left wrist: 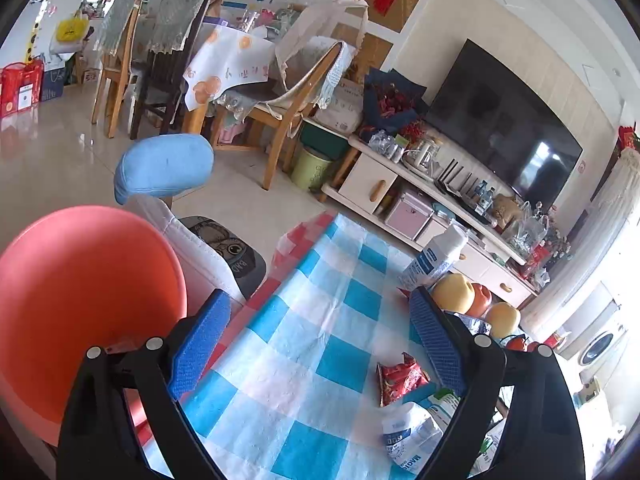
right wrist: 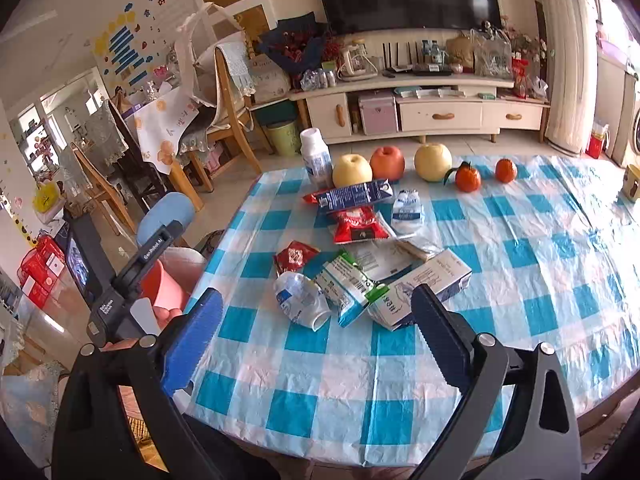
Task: Collect trash
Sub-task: 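Move both tools back over the table toward the remaining trash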
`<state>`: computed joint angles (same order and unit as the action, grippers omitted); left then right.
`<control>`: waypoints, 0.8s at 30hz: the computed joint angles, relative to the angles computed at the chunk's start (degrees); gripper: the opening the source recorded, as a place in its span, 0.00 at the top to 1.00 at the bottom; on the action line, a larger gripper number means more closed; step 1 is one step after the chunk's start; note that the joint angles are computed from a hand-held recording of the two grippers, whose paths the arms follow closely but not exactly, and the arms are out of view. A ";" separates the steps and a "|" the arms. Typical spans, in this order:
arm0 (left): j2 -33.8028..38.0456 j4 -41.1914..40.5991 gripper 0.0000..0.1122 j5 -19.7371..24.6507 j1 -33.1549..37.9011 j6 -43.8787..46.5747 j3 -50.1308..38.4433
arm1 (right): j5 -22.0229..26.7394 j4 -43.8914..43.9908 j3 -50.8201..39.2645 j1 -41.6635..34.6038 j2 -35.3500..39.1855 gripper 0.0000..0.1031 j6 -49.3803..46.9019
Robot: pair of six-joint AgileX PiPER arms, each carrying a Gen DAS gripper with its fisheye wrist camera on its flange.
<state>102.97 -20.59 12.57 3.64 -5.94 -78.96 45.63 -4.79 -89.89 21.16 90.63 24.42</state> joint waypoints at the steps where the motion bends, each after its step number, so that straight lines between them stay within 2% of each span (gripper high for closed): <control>1: -0.28 3.06 0.20 -0.62 -0.38 -2.46 0.31 | 0.04 -0.05 -0.48 -0.03 0.09 0.07 -0.05; 5: -0.32 8.19 0.20 -1.22 -0.96 -5.96 0.15 | -0.84 0.79 -1.78 -1.11 0.82 0.07 -0.88; 12: 0.92 -3.52 0.20 0.42 -1.60 8.03 -1.86 | -2.13 0.43 -3.59 -6.75 3.38 0.07 -2.47; 13: 1.20 -3.21 0.20 0.87 -1.99 8.62 -2.43 | -2.28 0.28 -4.38 -8.17 4.41 0.07 -2.53; 17: 3.51 11.75 0.20 3.02 -5.04 -1.19 -6.71 | -3.80 -0.62 -7.37 -12.82 9.35 0.07 -2.04; 19: 4.62 11.86 0.20 4.03 -6.05 1.08 -8.46 | -4.19 1.10 -9.20 -15.28 12.46 0.07 -2.23; 21: 6.08 6.15 0.20 5.40 -6.61 8.99 -10.65 | -0.32 5.19 -14.90 -17.73 17.45 0.07 -3.70; 22: 7.49 4.46 0.20 6.99 -7.15 12.13 -12.69 | 1.78 10.36 -18.19 -19.53 19.95 0.07 -6.97; 24: 9.87 3.28 0.20 10.00 -7.88 15.15 -16.52 | 6.28 15.35 -25.92 -21.62 25.27 0.07 -10.97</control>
